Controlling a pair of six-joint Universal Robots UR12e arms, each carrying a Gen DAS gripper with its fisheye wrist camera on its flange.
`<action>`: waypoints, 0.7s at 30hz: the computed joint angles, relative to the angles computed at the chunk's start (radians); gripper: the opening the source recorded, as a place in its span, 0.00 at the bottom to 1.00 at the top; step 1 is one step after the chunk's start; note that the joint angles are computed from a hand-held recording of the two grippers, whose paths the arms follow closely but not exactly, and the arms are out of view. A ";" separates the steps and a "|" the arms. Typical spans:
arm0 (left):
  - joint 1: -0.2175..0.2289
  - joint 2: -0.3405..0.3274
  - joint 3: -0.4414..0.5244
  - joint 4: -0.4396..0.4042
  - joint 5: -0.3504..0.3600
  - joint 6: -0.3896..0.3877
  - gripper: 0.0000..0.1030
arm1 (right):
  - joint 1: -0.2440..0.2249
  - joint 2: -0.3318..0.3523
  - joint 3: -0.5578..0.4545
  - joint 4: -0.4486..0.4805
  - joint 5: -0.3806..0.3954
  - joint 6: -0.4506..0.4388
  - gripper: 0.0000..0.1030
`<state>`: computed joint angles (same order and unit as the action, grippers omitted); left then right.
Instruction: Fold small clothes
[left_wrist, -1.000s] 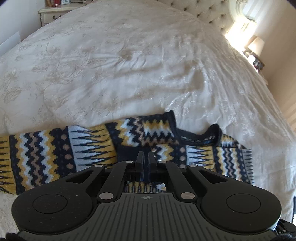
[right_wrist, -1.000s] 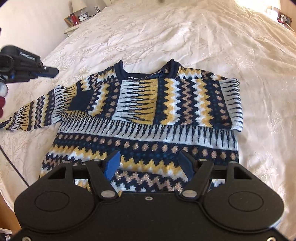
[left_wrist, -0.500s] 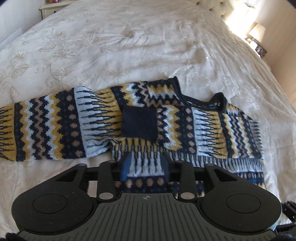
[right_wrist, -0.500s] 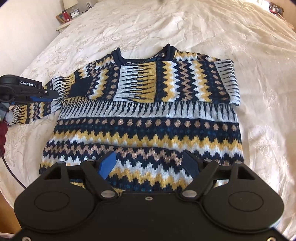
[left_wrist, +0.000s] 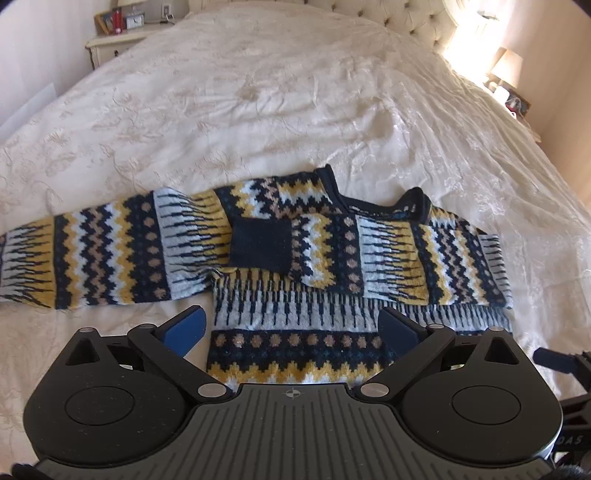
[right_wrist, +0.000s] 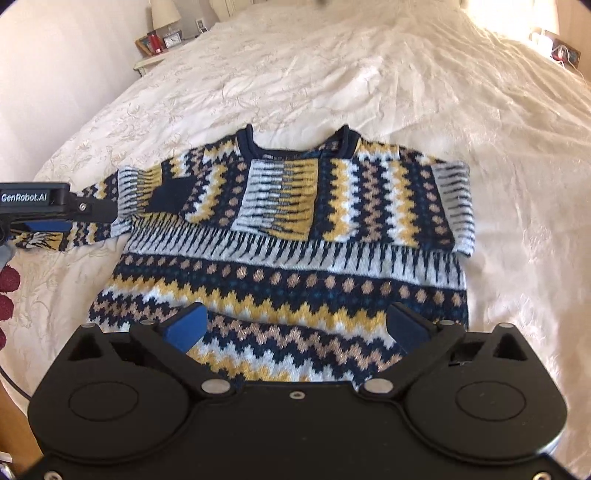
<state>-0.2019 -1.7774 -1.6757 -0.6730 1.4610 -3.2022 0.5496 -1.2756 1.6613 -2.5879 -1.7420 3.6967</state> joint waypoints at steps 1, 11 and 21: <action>-0.003 0.004 -0.003 0.013 0.007 -0.005 0.98 | -0.005 -0.004 0.007 -0.022 0.007 -0.006 0.99; -0.043 0.034 -0.023 0.209 0.121 -0.089 0.97 | -0.029 -0.022 0.059 -0.273 -0.005 -0.110 0.99; -0.081 0.023 -0.009 0.272 0.247 -0.085 0.96 | 0.010 0.004 0.038 -0.380 -0.249 -0.170 0.99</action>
